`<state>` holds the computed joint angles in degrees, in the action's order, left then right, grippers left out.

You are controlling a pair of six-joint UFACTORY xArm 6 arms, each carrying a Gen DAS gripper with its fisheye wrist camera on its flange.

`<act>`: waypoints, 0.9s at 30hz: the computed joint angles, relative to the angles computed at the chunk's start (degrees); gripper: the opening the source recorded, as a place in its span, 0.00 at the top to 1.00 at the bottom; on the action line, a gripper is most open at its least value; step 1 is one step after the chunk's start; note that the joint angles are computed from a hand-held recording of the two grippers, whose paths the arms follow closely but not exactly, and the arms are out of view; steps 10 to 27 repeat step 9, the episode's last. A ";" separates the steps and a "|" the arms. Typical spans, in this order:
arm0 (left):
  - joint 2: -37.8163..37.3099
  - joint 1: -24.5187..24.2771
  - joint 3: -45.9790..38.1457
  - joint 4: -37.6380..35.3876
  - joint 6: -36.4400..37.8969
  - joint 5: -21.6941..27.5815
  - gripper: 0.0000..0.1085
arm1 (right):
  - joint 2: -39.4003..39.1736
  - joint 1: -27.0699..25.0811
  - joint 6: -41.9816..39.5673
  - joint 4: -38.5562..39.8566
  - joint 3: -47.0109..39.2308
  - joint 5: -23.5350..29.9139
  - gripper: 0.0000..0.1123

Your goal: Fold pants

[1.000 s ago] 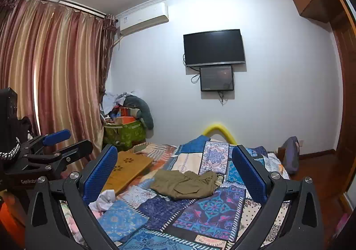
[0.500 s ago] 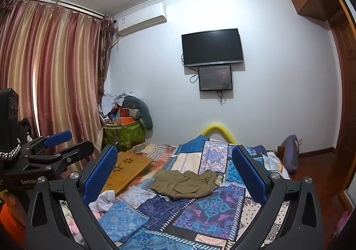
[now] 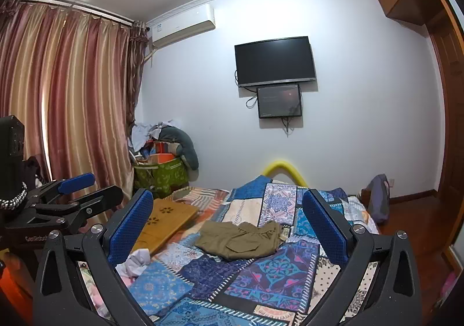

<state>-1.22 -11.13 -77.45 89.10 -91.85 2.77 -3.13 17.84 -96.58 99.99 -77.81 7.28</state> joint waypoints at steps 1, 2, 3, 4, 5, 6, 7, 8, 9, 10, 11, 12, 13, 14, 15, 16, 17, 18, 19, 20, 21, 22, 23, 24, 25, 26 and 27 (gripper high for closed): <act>0.06 -0.11 0.01 -0.10 0.23 -0.04 0.05 | 0.05 0.07 0.30 -0.32 -0.01 -0.10 0.09; 0.17 -0.04 0.08 -1.19 1.41 -0.44 0.05 | 0.11 0.05 0.27 -0.28 -0.03 -0.12 0.09; 0.38 -0.03 -0.02 -1.81 2.03 -0.56 0.05 | 0.11 0.06 0.42 -0.36 -0.01 -0.04 0.09; 0.44 -0.05 0.05 -1.83 2.07 -0.65 0.05 | 0.16 0.09 0.98 -0.79 -0.03 0.09 0.09; 0.56 -0.06 0.05 -2.34 2.71 -0.71 0.05 | 0.15 0.12 1.32 -1.02 0.04 0.14 0.09; 0.61 -0.11 0.06 -2.51 2.93 -0.54 0.05 | 0.23 0.13 1.44 -1.07 -0.02 0.07 0.09; 0.61 -0.19 0.06 -2.57 2.97 -0.29 0.05 | 0.31 0.23 1.60 -1.25 -0.12 -0.13 0.09; 0.73 -0.15 0.03 -2.90 3.29 -0.30 0.05 | 0.28 0.17 1.20 -0.91 -0.10 -0.08 0.09; 0.86 -0.12 0.01 -3.56 3.96 -0.37 0.05 | 0.30 0.19 0.96 -0.59 -0.14 -0.10 0.09; 0.86 -0.12 0.01 -3.56 3.96 -0.37 0.05 | 0.30 0.19 0.96 -0.59 -0.14 -0.10 0.09; 0.86 -0.12 0.01 -3.56 3.96 -0.37 0.05 | 0.30 0.19 0.96 -0.59 -0.14 -0.10 0.09; 0.86 -0.12 0.01 -3.56 3.96 -0.37 0.05 | 0.30 0.19 0.96 -0.59 -0.14 -0.10 0.09; 0.86 -0.12 0.01 -3.56 3.96 -0.37 0.05 | 0.30 0.19 0.96 -0.59 -0.14 -0.10 0.09; 0.86 -0.12 0.01 -3.56 3.96 -0.37 0.05 | 0.30 0.19 0.96 -0.59 -0.14 -0.10 0.09; 0.86 -0.12 0.01 -3.56 3.96 -0.37 0.05 | 0.30 0.19 0.96 -0.59 -0.14 -0.10 0.09; 0.86 -0.12 0.01 -3.56 3.96 -0.37 0.05 | 0.30 0.19 0.96 -0.59 -0.14 -0.10 0.09; 0.86 -0.12 0.01 -3.56 3.96 -0.37 0.05 | 0.30 0.19 0.96 -0.59 -0.14 -0.10 0.09; 0.86 -0.12 0.01 -3.56 3.96 -0.37 0.05 | 0.30 0.19 0.96 -0.59 -0.14 -0.10 0.09; 0.86 -0.12 0.01 -3.56 3.96 -0.37 0.05 | 0.30 0.19 0.96 -0.59 -0.14 -0.10 0.09; 0.86 -0.12 0.01 -3.56 3.96 -0.37 0.05 | 0.30 0.19 0.96 -0.59 -0.14 -0.10 0.09; 0.86 -0.12 0.01 -3.56 3.96 -0.37 0.05 | 0.30 0.19 0.96 -0.59 -0.14 -0.10 0.09; 0.86 -0.12 0.01 -3.56 3.96 -0.37 0.05 | 0.30 0.19 0.96 -0.59 -0.14 -0.10 0.09; 0.86 -0.12 0.01 -3.56 3.96 -0.37 0.05 | 0.30 0.19 0.96 -0.59 -0.14 -0.10 0.09; 0.86 -0.12 0.01 -3.56 3.96 -0.37 0.05 | 0.30 0.19 0.96 -0.59 -0.14 -0.10 0.09; 0.86 -0.12 0.01 -3.56 3.96 -0.37 0.05 | 0.30 0.19 0.96 -0.59 -0.14 -0.10 0.09; 0.86 -0.12 0.01 -3.56 3.96 -0.37 0.05 | 0.30 0.19 0.96 -0.59 -0.14 -0.10 0.09; 0.86 -0.12 0.01 -3.56 3.96 -0.37 0.05 | 0.30 0.19 0.96 -0.59 -0.14 -0.10 0.09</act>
